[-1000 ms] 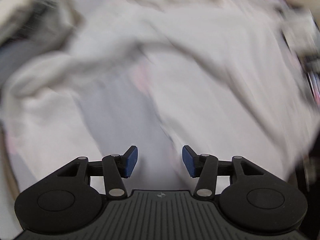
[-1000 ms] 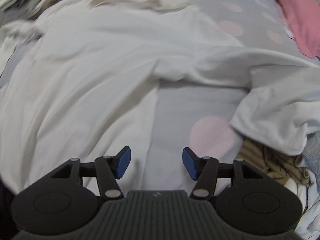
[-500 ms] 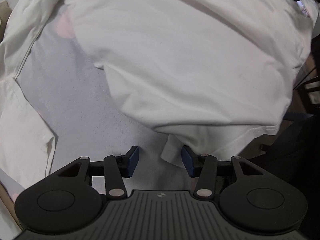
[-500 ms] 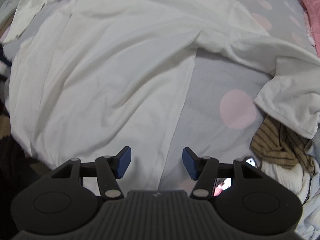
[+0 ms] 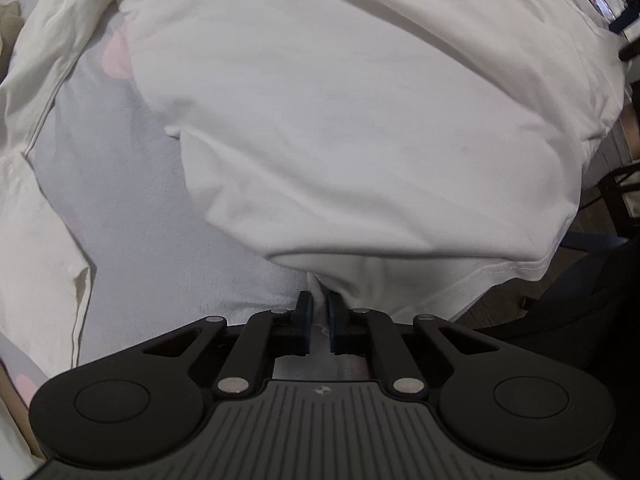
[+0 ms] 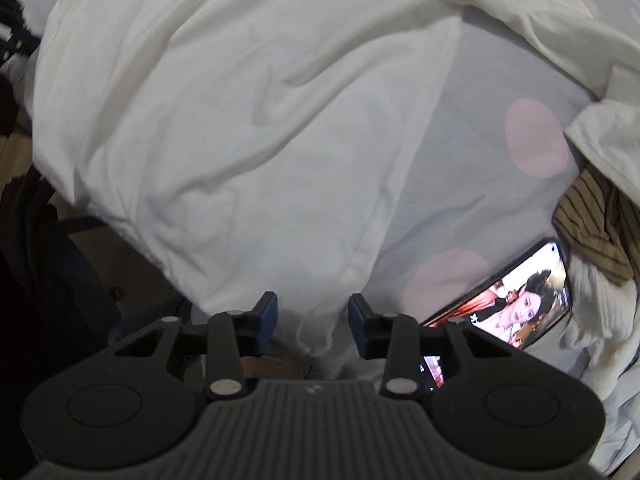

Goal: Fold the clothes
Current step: 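Open the right gripper and move it over the spread white shirt, then pinch the white shirt hem with both grippers and lift it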

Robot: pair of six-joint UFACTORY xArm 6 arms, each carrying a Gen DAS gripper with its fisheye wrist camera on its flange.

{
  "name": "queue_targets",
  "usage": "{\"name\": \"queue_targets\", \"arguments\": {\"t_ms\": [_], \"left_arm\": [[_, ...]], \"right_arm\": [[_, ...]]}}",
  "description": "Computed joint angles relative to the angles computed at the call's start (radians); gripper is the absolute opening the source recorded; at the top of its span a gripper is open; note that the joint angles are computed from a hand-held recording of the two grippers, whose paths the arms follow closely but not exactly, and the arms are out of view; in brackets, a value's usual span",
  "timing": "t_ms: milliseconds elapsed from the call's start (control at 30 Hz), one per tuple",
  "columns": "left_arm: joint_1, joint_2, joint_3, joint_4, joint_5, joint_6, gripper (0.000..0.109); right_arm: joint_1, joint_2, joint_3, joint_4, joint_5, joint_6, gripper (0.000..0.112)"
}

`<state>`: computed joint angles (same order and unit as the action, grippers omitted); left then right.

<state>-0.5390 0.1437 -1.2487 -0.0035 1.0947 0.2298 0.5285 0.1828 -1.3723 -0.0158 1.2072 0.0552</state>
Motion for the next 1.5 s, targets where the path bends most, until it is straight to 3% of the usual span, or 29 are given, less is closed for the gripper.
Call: {"name": "queue_targets", "arguments": {"t_ms": [100, 167, 400, 533, 667, 933, 1000, 1067, 1133, 1267, 1367, 1500], "left_arm": [[-0.010, -0.022, 0.031, 0.011, -0.014, -0.019, 0.006], [-0.017, -0.036, 0.051, 0.018, -0.022, -0.033, 0.006], [-0.041, -0.061, 0.094, 0.037, -0.026, -0.068, 0.006], [-0.051, -0.085, 0.128, 0.037, -0.034, -0.092, 0.006], [-0.064, -0.121, 0.165, 0.036, -0.038, -0.123, 0.003], [-0.043, -0.282, 0.187, -0.081, 0.067, -0.159, 0.001], [-0.005, -0.205, 0.065, -0.106, 0.076, -0.137, 0.001], [0.015, -0.133, -0.027, -0.135, 0.077, -0.148, 0.001], [0.021, -0.171, -0.006, -0.153, 0.108, -0.150, 0.001], [0.029, -0.227, 0.035, -0.126, 0.103, -0.182, 0.001], [0.048, -0.248, 0.050, -0.128, 0.105, -0.180, 0.001], [0.052, -0.238, 0.040, -0.124, 0.106, -0.173, 0.001]], "right_arm": [[0.011, -0.018, 0.006, -0.013, -0.015, -0.002, 0.040], [0.011, -0.024, 0.006, 0.008, -0.011, -0.013, 0.028], [0.006, 0.021, -0.022, -0.011, 0.071, 0.019, 0.021], [-0.006, 0.051, -0.035, -0.016, 0.091, 0.037, 0.005], [-0.003, 0.053, -0.053, -0.024, 0.103, 0.026, 0.000], [-0.013, 0.042, -0.194, -0.024, 0.214, 0.017, 0.000], [-0.009, 0.051, -0.240, -0.028, 0.242, 0.031, 0.001], [-0.017, 0.065, -0.257, -0.002, 0.272, 0.037, 0.010], [-0.009, 0.093, -0.244, -0.005, 0.271, 0.068, 0.021], [0.014, 0.134, -0.198, -0.012, 0.240, 0.141, 0.024], [0.013, 0.156, -0.197, -0.013, 0.252, 0.179, 0.033], [0.016, 0.155, -0.166, -0.043, 0.235, 0.214, 0.030]]}}
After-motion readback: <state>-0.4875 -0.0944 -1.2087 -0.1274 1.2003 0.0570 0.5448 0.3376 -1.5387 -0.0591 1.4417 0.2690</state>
